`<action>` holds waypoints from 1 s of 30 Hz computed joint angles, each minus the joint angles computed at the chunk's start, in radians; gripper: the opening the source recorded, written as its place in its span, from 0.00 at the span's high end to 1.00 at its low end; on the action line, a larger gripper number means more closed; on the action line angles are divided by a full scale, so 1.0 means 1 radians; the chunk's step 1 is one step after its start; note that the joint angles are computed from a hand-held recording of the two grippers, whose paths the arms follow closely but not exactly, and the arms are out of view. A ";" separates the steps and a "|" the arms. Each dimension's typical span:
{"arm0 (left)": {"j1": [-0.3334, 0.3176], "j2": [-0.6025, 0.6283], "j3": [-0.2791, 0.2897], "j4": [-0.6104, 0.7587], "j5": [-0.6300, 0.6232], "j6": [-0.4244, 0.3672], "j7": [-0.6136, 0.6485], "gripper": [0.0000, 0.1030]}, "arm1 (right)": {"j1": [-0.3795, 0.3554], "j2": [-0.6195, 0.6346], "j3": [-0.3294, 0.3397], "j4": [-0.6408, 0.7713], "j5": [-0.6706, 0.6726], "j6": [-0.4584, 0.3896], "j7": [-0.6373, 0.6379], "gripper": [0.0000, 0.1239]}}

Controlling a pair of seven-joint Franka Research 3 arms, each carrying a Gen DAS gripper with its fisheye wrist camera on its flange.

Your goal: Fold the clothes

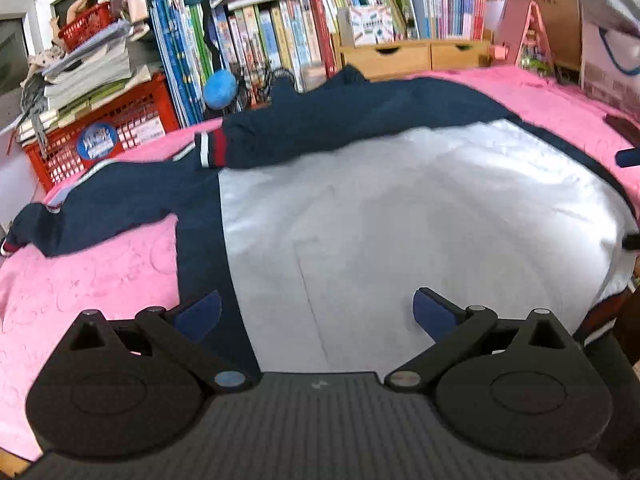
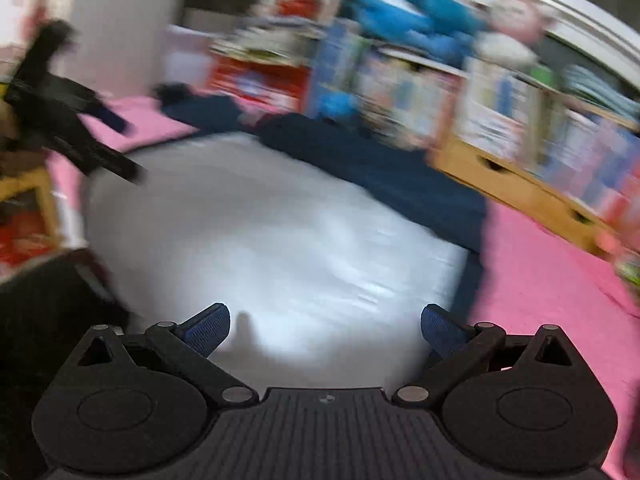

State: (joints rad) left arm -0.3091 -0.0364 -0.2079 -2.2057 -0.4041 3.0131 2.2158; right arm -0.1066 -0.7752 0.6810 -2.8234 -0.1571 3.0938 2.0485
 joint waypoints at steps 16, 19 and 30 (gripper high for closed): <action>0.020 -0.010 -0.004 -0.052 0.149 0.016 -0.346 0.00 | -0.405 -0.184 0.535 0.061 0.116 0.104 0.469 0.17; 0.020 -0.011 -0.003 -0.057 0.195 0.024 -0.398 0.00 | -0.423 -0.202 0.552 0.080 0.117 0.077 0.533 0.17; 0.018 -0.083 0.004 -0.089 0.339 -0.083 -0.531 0.00 | -0.308 -0.172 0.456 0.086 0.029 -0.046 0.606 0.17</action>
State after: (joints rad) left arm -0.2907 -0.1193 -0.2034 -2.2944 -0.0652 2.9297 1.6850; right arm -0.4142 -0.9476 1.1366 -2.7372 -0.1282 3.0483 2.6543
